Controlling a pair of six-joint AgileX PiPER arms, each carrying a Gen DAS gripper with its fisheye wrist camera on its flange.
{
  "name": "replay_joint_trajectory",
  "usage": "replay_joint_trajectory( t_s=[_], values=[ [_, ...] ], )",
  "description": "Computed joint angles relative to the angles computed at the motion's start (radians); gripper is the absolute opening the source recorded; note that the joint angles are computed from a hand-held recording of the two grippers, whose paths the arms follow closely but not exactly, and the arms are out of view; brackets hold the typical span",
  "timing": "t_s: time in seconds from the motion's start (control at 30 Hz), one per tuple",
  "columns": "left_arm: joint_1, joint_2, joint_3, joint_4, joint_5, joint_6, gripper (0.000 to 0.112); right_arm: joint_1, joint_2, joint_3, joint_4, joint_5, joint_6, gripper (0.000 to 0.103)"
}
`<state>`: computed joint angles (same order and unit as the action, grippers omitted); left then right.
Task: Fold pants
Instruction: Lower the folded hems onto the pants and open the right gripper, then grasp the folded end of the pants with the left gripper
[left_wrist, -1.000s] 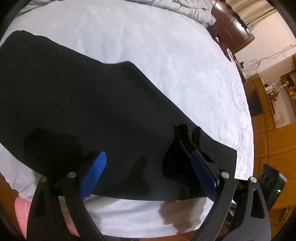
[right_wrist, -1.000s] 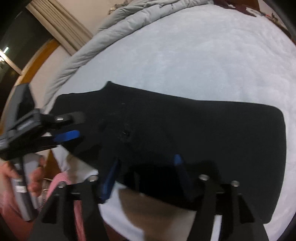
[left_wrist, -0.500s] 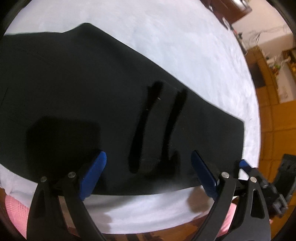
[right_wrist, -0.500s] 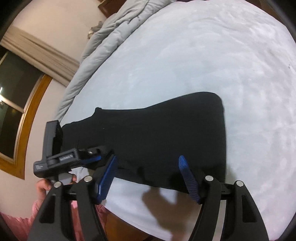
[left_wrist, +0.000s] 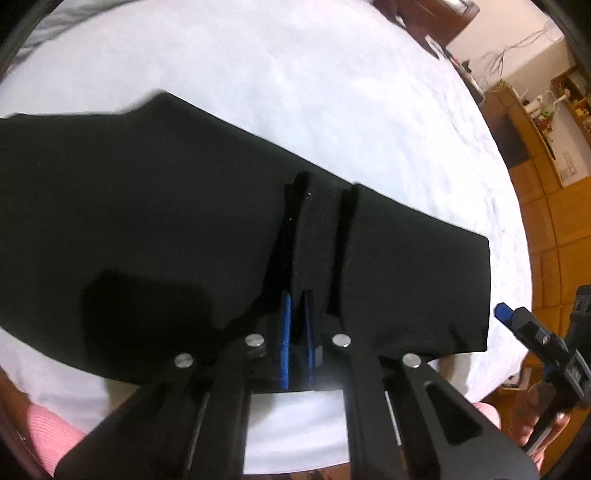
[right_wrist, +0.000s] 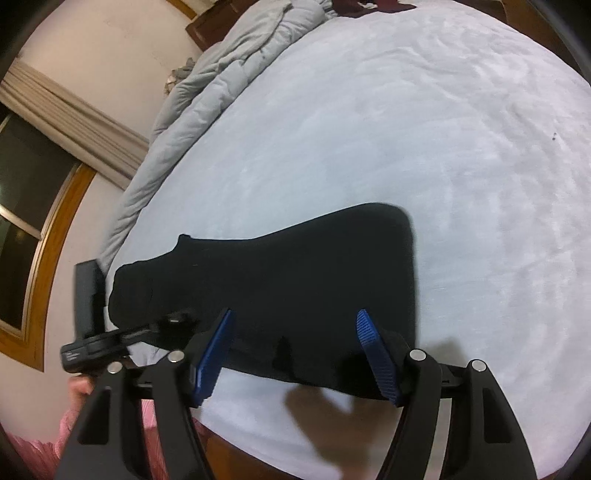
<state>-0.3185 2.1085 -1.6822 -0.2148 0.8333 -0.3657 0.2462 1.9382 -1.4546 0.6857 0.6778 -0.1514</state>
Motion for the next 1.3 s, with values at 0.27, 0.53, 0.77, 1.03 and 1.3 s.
replay_joint_trajectory(
  t_s=[0.27,0.53,0.77,1.03,1.3],
  values=[
    [0.055,-0.024,0.068,-0.041,-0.02,0.086,0.005,-0.034,0.042,-0.031,-0.081,0.021,0.109,0.07],
    [0.043,-0.066,0.069,0.014,-0.034,0.0,0.04,-0.019,0.061,-0.053,-0.15,0.017,0.141,0.07],
    [-0.021,-0.023,-0.059,-0.033,-0.033,0.06,0.043,0.03,0.13,-0.125,-0.204,0.052,0.195,0.071],
    [-0.099,0.21,-0.32,0.011,0.091,0.068,0.045,0.113,0.156,-0.16,-0.382,0.038,0.289,0.078],
    [-0.063,0.133,-0.216,-0.052,0.054,0.1,0.064,0.017,0.073,-0.046,-0.176,-0.002,0.147,0.076]
  ],
)
